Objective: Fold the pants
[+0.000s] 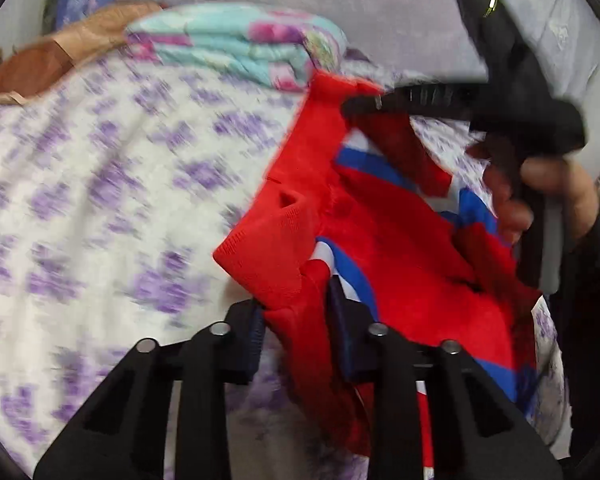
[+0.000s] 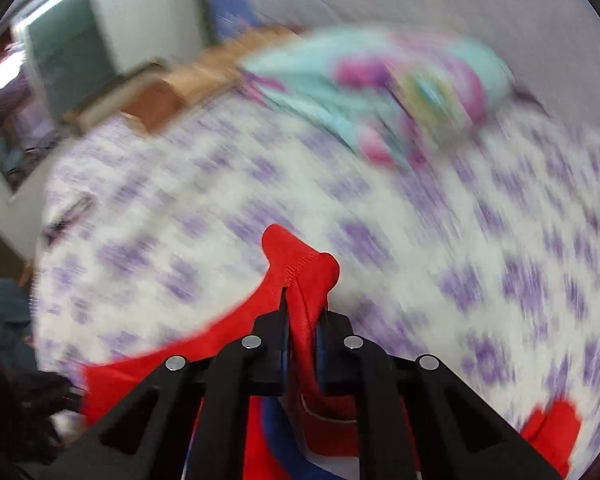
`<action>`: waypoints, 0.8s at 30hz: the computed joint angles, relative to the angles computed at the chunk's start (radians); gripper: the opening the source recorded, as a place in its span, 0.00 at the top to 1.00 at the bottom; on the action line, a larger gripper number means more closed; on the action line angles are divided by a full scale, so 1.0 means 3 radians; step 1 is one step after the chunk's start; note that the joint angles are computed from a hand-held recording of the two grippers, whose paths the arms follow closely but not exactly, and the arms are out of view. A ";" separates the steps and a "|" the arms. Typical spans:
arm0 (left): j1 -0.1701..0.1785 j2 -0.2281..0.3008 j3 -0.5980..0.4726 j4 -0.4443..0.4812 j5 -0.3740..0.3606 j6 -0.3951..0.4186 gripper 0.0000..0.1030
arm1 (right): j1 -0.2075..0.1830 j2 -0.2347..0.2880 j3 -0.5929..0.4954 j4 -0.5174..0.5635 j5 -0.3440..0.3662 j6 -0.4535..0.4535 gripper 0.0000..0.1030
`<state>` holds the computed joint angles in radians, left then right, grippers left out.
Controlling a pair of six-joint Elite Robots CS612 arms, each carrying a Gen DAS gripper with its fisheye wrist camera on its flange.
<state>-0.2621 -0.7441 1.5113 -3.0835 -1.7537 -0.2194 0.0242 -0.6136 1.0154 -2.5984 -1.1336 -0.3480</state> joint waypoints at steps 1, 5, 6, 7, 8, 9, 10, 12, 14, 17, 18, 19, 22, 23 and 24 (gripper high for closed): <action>0.0007 -0.0037 0.0053 -0.0102 0.0071 -0.0036 0.75 | 0.0044 -0.0025 -0.0023 -0.0066 0.0128 -0.0072 0.90; 0.0074 -0.0266 0.0369 -0.0557 0.0497 -0.0305 0.74 | 0.0207 0.0074 -0.0311 -0.0169 0.0330 -0.0208 0.80; 0.0081 -0.0305 0.0413 -0.0560 0.0645 -0.0374 0.74 | 0.0283 0.0121 -0.0375 -0.0242 0.0073 -0.0192 0.36; 0.0090 -0.0343 0.0451 -0.0504 0.0800 -0.0457 0.55 | 0.0347 0.0168 -0.0430 -0.0310 -0.0276 -0.0223 0.13; 0.0106 -0.0371 0.0479 -0.0401 0.0987 -0.0572 0.26 | 0.0394 0.0189 -0.0424 -0.0425 -0.0625 -0.0361 0.05; 0.0116 -0.0380 0.0500 -0.0354 0.1154 -0.0660 0.17 | 0.0429 0.0195 -0.0376 -0.0642 -0.0974 -0.0485 0.06; 0.0129 -0.0382 0.0520 -0.0325 0.1291 -0.0738 0.15 | 0.0449 0.0155 -0.0291 -0.0747 -0.1210 -0.0511 0.06; 0.0155 -0.0382 0.0546 -0.0333 0.1345 -0.0784 0.15 | 0.0380 0.0080 -0.0129 -0.0995 -0.1357 -0.0387 0.06; 0.0175 -0.0365 0.0511 -0.0312 0.1269 -0.0757 0.15 | 0.0215 -0.0052 0.0092 -0.1082 -0.1481 -0.0252 0.06; 0.0159 -0.0298 0.0361 -0.0279 0.0995 -0.0588 0.14 | -0.0071 -0.0267 0.0506 -0.1190 -0.1836 -0.0050 0.06; 0.0139 -0.0287 0.0348 -0.0296 0.0955 -0.0516 0.13 | -0.0143 -0.0308 0.0586 -0.1152 -0.1869 -0.0009 0.06; 0.0108 -0.0250 0.0274 -0.0279 0.0897 -0.0427 0.12 | -0.0225 -0.0365 0.0724 -0.1167 -0.1923 0.0048 0.06; 0.0027 -0.0196 0.0162 -0.0197 0.0807 -0.0247 0.10 | -0.0447 -0.0476 0.1076 -0.1105 -0.1960 0.0278 0.06; -0.0001 -0.0148 0.0070 -0.0094 0.0767 -0.0204 0.10 | -0.0494 -0.0480 0.1125 -0.1037 -0.1946 0.0394 0.07; -0.0017 -0.0107 0.0000 -0.0016 0.0746 -0.0194 0.10 | -0.0573 -0.0490 0.1175 -0.0946 -0.1803 0.0576 0.07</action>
<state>-0.2673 -0.7762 1.5114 -3.0884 -1.5299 -0.2775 -0.1477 -0.7605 1.3678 -2.8822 -1.6746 -0.1752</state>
